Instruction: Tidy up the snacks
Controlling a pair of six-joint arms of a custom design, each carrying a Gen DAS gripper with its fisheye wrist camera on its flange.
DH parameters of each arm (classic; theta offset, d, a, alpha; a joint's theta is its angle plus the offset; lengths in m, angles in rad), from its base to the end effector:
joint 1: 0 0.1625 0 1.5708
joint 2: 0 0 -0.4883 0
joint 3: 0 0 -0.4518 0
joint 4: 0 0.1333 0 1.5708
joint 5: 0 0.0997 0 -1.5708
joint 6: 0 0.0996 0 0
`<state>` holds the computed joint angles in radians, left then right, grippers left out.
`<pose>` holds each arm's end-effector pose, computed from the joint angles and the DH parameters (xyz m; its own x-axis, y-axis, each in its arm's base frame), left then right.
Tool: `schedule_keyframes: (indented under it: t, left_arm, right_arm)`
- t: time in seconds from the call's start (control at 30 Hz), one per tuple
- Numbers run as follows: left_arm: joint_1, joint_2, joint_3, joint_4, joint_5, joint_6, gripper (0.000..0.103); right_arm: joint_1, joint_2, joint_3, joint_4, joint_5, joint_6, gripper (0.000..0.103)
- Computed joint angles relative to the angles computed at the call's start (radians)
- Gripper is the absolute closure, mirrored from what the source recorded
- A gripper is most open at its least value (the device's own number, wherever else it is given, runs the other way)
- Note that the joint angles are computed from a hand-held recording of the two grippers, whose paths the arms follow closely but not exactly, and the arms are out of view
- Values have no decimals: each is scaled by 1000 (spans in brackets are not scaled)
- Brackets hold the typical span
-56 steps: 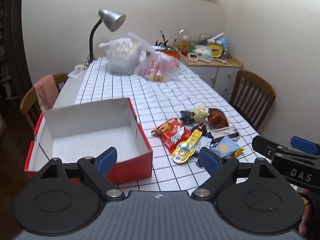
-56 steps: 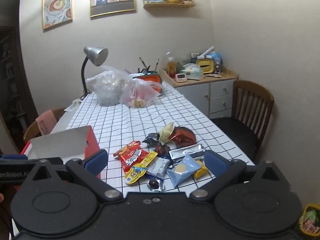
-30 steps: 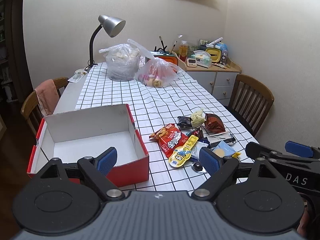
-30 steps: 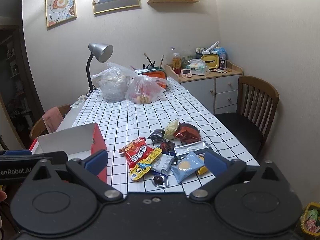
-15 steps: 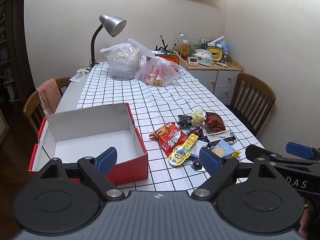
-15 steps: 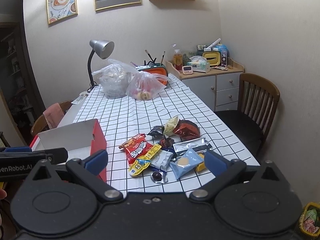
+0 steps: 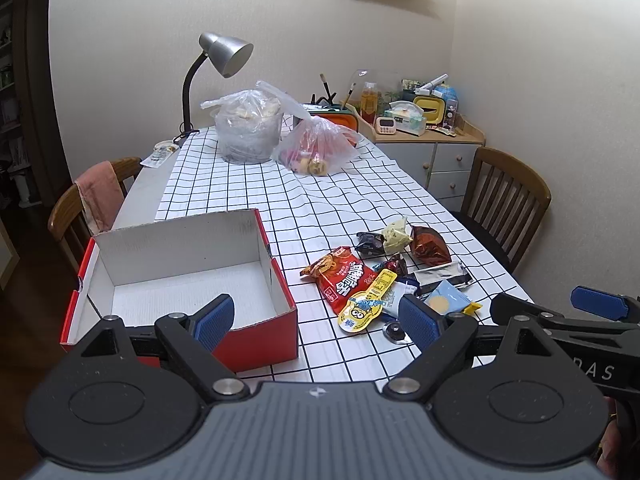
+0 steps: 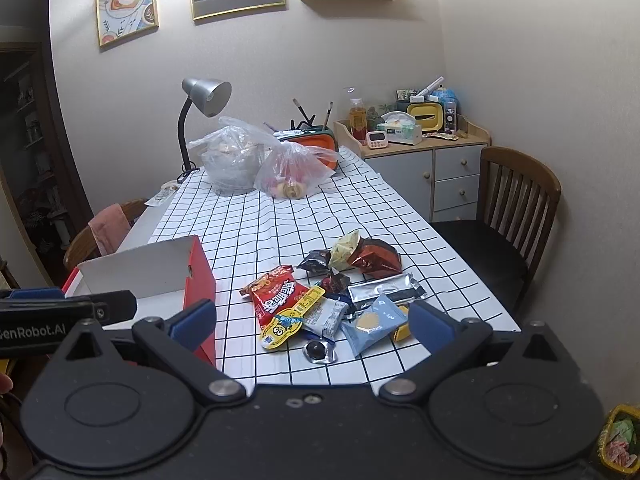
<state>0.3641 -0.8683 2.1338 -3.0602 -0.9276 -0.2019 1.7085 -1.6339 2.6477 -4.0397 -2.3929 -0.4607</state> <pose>-0.4604 -0.3820 0.0487 -0.5838 0.6165 -0.5284 0.8105 0.4806 -0.3348 0.0991 -0.2759 0.3575 -0.6864 0.5111 0.5174 -0.3583 0.3813 -0.8522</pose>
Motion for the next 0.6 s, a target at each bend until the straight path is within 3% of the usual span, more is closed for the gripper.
schedule_keyframes:
  t: [0.6]
  left_arm:
    - [21, -3, -10, 10, -16, 12, 13]
  right_arm:
    - [14, 36, -9, -32, -21, -14, 2]
